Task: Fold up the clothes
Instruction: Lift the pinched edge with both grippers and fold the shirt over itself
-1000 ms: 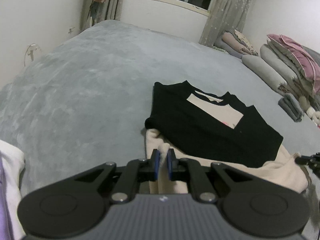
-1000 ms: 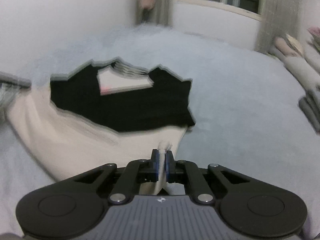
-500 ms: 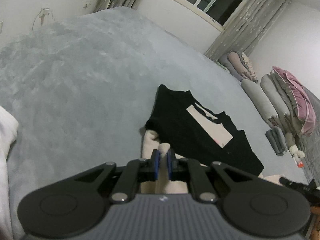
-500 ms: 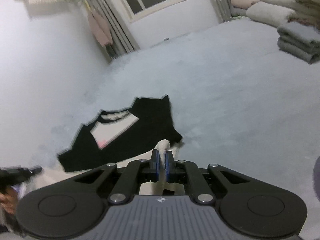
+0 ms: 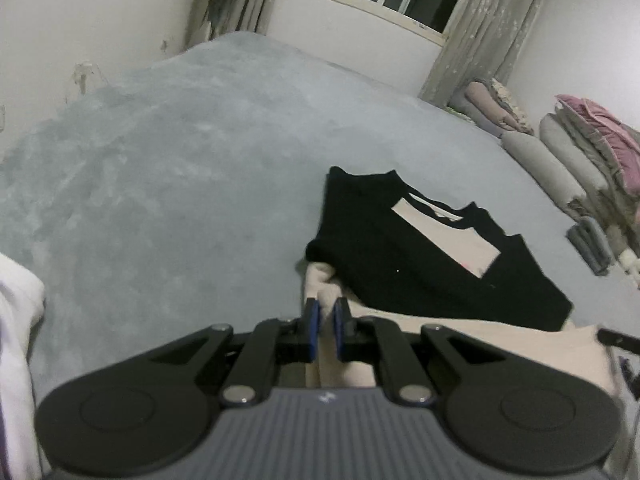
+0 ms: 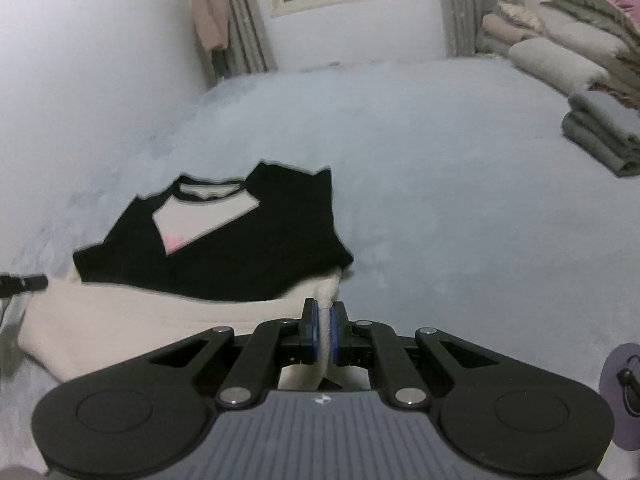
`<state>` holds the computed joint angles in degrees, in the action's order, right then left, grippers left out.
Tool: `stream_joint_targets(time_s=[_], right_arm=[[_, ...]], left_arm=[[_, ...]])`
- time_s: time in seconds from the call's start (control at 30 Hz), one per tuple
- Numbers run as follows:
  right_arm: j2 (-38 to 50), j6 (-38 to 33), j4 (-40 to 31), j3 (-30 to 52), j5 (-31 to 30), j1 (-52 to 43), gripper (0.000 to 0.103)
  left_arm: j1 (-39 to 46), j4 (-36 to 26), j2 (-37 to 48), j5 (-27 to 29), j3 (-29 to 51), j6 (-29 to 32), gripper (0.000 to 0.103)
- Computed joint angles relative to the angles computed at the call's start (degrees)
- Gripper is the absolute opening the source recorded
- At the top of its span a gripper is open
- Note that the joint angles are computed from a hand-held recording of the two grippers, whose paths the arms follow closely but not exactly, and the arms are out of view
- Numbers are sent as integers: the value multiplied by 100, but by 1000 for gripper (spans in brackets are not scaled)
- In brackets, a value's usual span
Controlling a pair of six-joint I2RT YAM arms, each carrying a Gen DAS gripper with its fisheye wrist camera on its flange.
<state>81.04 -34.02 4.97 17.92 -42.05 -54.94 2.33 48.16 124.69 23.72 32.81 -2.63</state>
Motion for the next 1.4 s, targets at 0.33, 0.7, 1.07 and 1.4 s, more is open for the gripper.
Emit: stream_joint_targets(time_s=[0.33, 0.7, 1.07, 1.4], right_arm=[[-195, 699, 1358, -490, 463, 519, 6], [753, 1472, 3076, -317, 1910, 1936, 6], [2358, 1804, 3245, 1353, 2903, 2875, 6], [3489, 1888, 2618, 3075, 3199, 3194, 6]], left_arm=[[-94, 516, -186, -347, -153, -450, 7], [-630, -237, -112, -1331, 861, -195, 7], [-1177, -1995, 1053, -2178, 3723, 111, 7], [-1557, -3118, 2506, -3005, 6157, 339, 7]])
